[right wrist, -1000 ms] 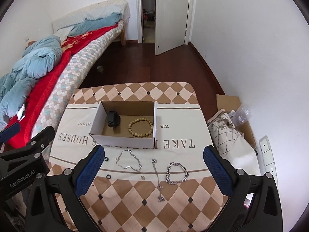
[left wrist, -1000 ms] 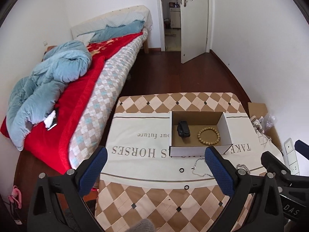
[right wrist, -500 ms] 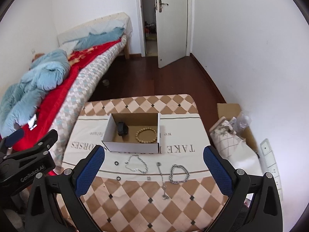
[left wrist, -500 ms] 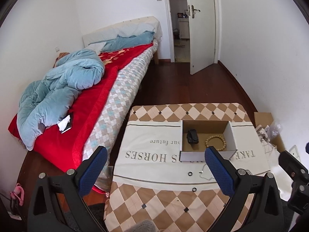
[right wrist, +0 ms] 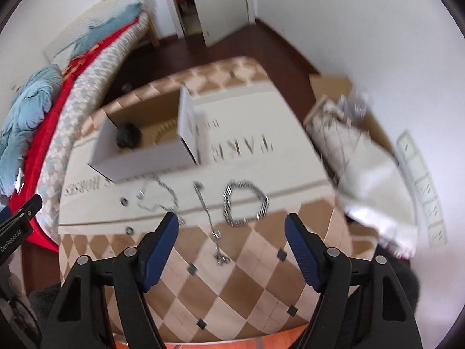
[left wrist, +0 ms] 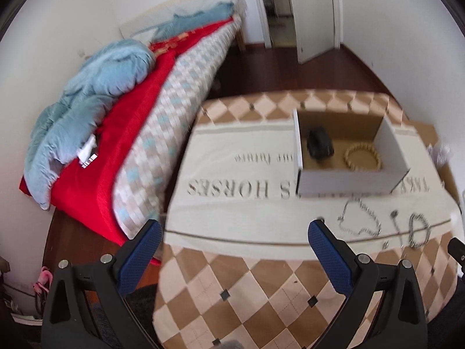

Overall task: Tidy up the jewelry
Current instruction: 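Lift both open tools up and away from the box, then grasp the thick silver chain bracelet with the right tool while the left grasps a thin silver chain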

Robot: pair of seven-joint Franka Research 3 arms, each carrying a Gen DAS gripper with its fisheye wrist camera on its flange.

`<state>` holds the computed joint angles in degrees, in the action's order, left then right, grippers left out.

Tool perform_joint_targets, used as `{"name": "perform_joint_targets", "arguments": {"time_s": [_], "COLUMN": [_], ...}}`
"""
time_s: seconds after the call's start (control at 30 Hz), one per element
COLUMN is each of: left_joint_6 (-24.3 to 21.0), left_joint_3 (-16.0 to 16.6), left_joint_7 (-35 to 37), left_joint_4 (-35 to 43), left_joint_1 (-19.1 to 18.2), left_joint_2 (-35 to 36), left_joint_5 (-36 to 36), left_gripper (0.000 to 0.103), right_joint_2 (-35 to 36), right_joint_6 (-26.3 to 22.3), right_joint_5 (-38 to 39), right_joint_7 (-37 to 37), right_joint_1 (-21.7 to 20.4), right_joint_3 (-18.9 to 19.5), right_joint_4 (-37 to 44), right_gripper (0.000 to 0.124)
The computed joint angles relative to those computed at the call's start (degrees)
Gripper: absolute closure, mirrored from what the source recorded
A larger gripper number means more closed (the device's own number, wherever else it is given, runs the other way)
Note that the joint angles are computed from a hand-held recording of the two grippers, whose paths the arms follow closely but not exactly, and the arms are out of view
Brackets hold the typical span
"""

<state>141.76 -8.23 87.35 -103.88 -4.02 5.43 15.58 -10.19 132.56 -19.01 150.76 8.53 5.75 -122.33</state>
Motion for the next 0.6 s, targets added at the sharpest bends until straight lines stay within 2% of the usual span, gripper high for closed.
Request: {"name": "perform_joint_targets", "arguments": {"time_s": [0.2,0.37,0.47,0.53,0.57,0.6], "left_joint_6": [-3.9,-5.7,-7.1,-7.7,-7.8,-7.9], "left_joint_3": [-0.4,-0.3,-0.3,-0.6,-0.8,-1.1], "left_joint_7": [1.4,0.2,-0.1,0.3,0.5,1.1], "left_joint_4": [2.3,4.5,5.8,6.4,6.5,6.6], "left_joint_1": [-0.7,-1.7,-2.0,-2.2,-2.3,-2.4], "left_joint_2": [4.7,7.9,9.3,9.9,10.0,10.0], "left_joint_5": [0.3,2.4,2.6,2.4,2.2,1.8], "left_gripper": [0.001,0.001,0.001,0.001,0.001,0.001], "right_joint_2": [2.5,6.8,9.6,10.9,11.1,11.2], "right_joint_6": [3.7,2.3,1.3,0.0,0.7,1.0], "right_joint_5": [1.6,-1.7,-1.0,-2.1,-4.2,-4.3], "right_joint_7": [-1.0,0.8,0.0,-0.6,-0.8,-1.5], "right_joint_1": [-0.6,-1.4,-1.3,-0.8,-0.4,-0.1], "right_joint_3": [-1.2,-2.7,-4.1,-4.6,-4.7,-4.9], "right_joint_4": [-3.0,-0.3,1.1,2.0,2.1,2.2], "right_gripper": [0.055,0.055,0.055,0.063,0.076,0.084]}}
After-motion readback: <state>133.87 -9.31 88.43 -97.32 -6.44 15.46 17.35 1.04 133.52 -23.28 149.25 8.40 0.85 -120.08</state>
